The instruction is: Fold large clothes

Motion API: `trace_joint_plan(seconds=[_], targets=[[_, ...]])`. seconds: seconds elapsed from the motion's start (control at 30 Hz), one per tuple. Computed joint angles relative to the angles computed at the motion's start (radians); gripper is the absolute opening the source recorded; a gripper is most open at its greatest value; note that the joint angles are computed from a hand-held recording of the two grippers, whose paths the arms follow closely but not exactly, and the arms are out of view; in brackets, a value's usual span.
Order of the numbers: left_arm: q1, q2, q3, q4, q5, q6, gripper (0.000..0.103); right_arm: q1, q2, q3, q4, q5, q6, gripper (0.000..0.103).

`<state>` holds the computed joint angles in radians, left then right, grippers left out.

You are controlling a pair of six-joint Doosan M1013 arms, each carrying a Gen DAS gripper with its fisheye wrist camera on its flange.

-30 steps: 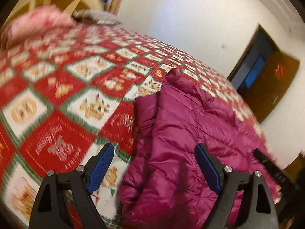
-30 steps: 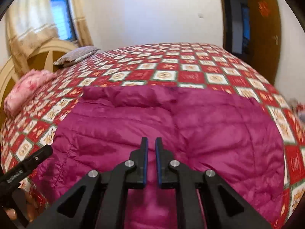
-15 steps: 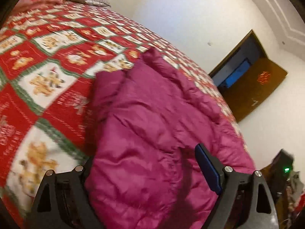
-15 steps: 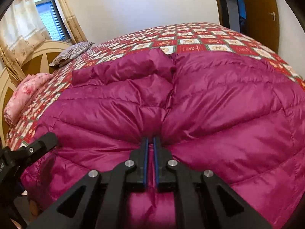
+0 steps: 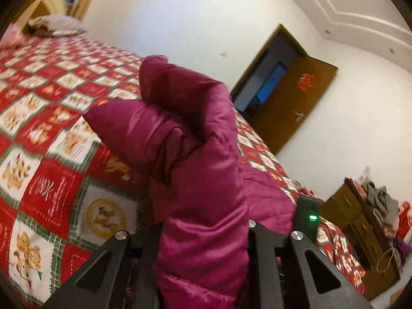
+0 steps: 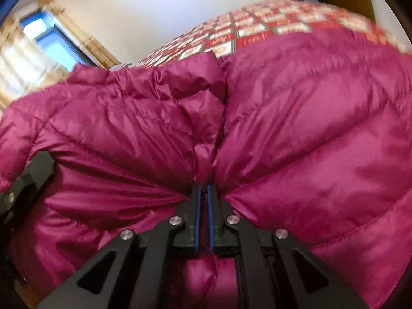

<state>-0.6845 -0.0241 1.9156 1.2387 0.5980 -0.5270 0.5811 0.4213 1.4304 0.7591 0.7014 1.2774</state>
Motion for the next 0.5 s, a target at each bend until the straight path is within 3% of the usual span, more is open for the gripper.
trace_joint_plan(seconds=[0.13,0.33,0.5], targets=[[-0.018,-0.019,-0.019,-0.038,0.053,0.088,0.017,-0.001,0.011,-0.004,0.150,0.102,-0.044,0.008],[-0.032,-0.037,-0.032,-0.091,0.181,0.230,0.018,0.044,0.052,-0.048,0.286,0.256,-0.134,0.007],[-0.044,-0.017,-0.051,-0.095,0.226,0.319,0.018,0.039,0.037,-0.047,0.276,0.252,-0.173,0.008]])
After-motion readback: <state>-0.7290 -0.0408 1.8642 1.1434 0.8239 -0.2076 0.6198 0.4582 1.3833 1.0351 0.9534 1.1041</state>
